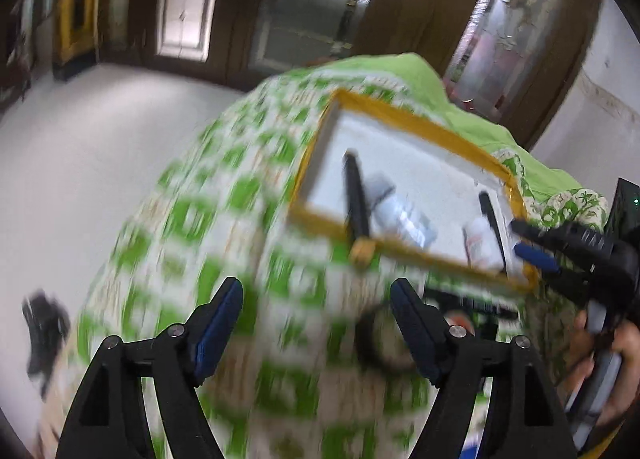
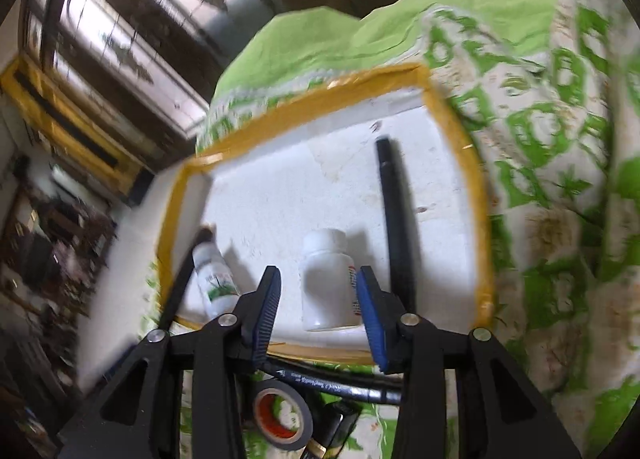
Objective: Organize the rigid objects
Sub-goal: 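Lower the marker and white bottle into the tray, open both tools and withdraw, then grasp the pink-bordered white box with the left tool while the right tool grasps the white plug adapter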
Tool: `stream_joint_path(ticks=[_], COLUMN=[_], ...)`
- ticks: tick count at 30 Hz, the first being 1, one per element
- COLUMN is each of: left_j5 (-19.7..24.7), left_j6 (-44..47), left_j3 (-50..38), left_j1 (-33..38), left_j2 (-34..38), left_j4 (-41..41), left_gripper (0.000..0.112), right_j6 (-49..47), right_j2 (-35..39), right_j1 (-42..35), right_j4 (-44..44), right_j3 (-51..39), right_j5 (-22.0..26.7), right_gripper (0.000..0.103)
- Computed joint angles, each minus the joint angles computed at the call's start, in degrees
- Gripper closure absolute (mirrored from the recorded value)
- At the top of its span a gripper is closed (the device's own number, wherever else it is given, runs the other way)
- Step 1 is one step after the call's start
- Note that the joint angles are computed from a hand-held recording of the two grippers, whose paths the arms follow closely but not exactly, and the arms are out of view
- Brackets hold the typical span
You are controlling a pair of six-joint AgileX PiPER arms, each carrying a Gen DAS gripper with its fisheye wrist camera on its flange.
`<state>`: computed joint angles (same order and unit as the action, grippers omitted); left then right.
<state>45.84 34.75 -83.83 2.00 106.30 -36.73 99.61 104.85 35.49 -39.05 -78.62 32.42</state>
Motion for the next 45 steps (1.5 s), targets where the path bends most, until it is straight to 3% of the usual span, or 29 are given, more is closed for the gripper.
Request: stream_joint_path(ticks=[5, 11, 17, 21, 27, 34, 37, 40, 45], left_j5=[-3.45, -3.9, 7.95, 10.0, 11.08, 6.09, 5.21, 4.49, 7.71], left_j6=[2.05, 3.49, 12.44, 14.32, 12.33, 2.85, 1.45, 1.21, 6.7], left_j3=[5.29, 10.84, 15.72, 19.27, 22.09, 23.2, 23.49, 23.65, 22.71], left_j1=[0.41, -0.39, 4.85, 5.45, 5.62, -0.91, -2.24, -2.54, 2.49], left_j2=[-4.93, -9.01, -13.85, -17.78, -20.0, -19.23, -18.65, -18.47, -18.03], left_j4=[-0.09, 2.17, -7.1, -7.19, -3.33, 9.26, 11.76, 12.38, 4.15], left_gripper=[0.033, 0.033, 0.033, 0.033, 0.033, 0.034, 0.064, 0.076, 0.076], right_j6=[7.93, 11.52, 12.81, 13.68, 16.8, 19.14, 17.45, 16.39, 6.15], right_j2=[-5.6, -7.2, -7.56, -8.07, -9.83, -11.79, -11.73, -11.76, -10.43], right_j1=[0.85, 5.49, 10.41, 12.63, 15.6, 19.48, 21.45, 22.75, 21.66], right_j4=[-3.77, -4.13, -4.76, -5.51, -5.83, -6.87, -5.94, -5.22, 4.53], right_j3=[7.04, 9.97, 10.54, 10.93, 13.7, 15.49, 14.84, 14.63, 12.92], right_j5=[-1.51, 1.04, 3.53, 4.3, 4.7, 6.72, 8.09, 7.94, 5.63], right_gripper=[0.057, 0.056, 0.056, 0.056, 0.056, 0.056, 0.056, 0.056, 0.056])
